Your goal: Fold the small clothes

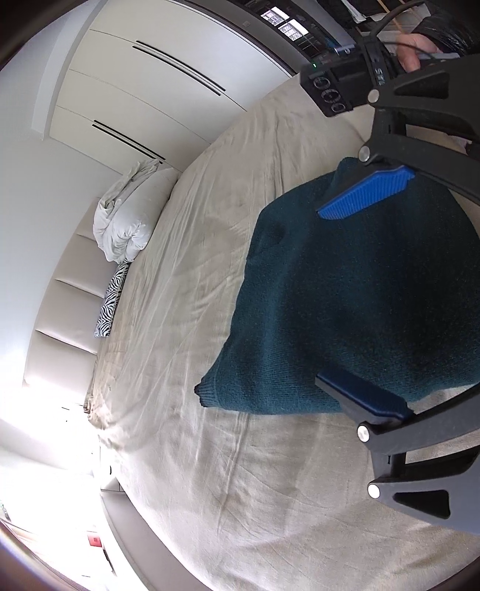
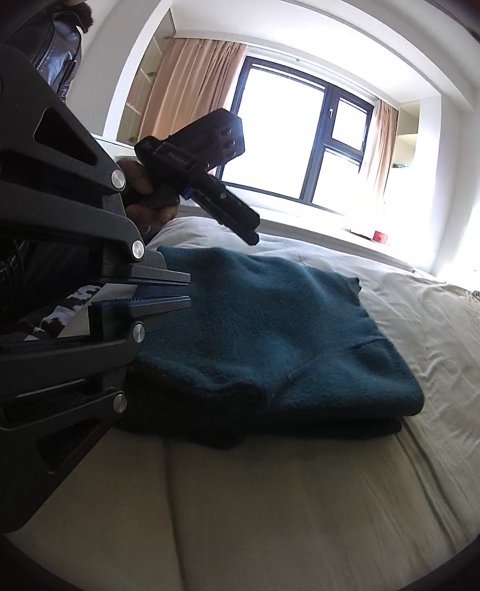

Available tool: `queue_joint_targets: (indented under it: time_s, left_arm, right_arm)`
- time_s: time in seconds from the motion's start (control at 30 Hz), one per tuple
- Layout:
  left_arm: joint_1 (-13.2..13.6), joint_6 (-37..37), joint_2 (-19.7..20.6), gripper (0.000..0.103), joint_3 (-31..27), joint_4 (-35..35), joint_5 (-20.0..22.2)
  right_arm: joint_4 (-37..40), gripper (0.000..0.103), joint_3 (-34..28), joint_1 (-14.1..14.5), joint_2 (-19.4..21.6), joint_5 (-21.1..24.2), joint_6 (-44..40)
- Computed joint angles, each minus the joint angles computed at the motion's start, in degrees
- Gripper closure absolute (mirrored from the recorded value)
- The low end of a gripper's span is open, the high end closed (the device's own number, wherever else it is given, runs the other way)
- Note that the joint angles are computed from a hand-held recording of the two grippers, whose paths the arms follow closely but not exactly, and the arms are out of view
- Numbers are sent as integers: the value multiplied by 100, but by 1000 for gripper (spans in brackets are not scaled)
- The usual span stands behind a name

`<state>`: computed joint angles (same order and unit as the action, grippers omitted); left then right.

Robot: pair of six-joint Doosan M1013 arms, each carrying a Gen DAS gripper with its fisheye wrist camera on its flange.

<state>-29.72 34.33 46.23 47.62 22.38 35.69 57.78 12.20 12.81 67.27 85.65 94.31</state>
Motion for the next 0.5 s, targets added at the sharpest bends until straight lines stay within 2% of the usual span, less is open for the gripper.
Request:
queue_joint_targets:
  time_s: [0.03,0.1,0.17,0.23,0.3,0.33,0.4,0.5]
  left_arm:
    - [-11,-36,-23,16,21,91,-5]
    - [-54,-190,-75,12,63,414,26]
    - [-114,-664,-160,2,163,1060,70]
    - [-187,-1346,-262,0,299,1946,103]
    - [-294,-1902,-305,0,299,2922,437]
    - [-355,-2064,-293,0,237,3367,709]
    - [-477,-2269,-248,0,93,4142,1315]
    - [-589,-2336,-169,0,-160,4719,2100]
  right_arm:
    - [-55,100,458,-26,-153,-155,11]
    - [329,103,1215,-90,-437,-566,-246]
    - [76,99,1385,-81,-621,-730,-602]
    - [-111,97,1452,-77,-752,-962,-804]
    - [-376,97,1737,-69,-1023,-1505,-1074]
    - [-802,97,1951,-28,-1235,-1946,-1208]
    - [-1933,90,2290,106,-1603,-2840,-1274]
    - [-3295,60,2648,283,-1977,-4136,-1001]
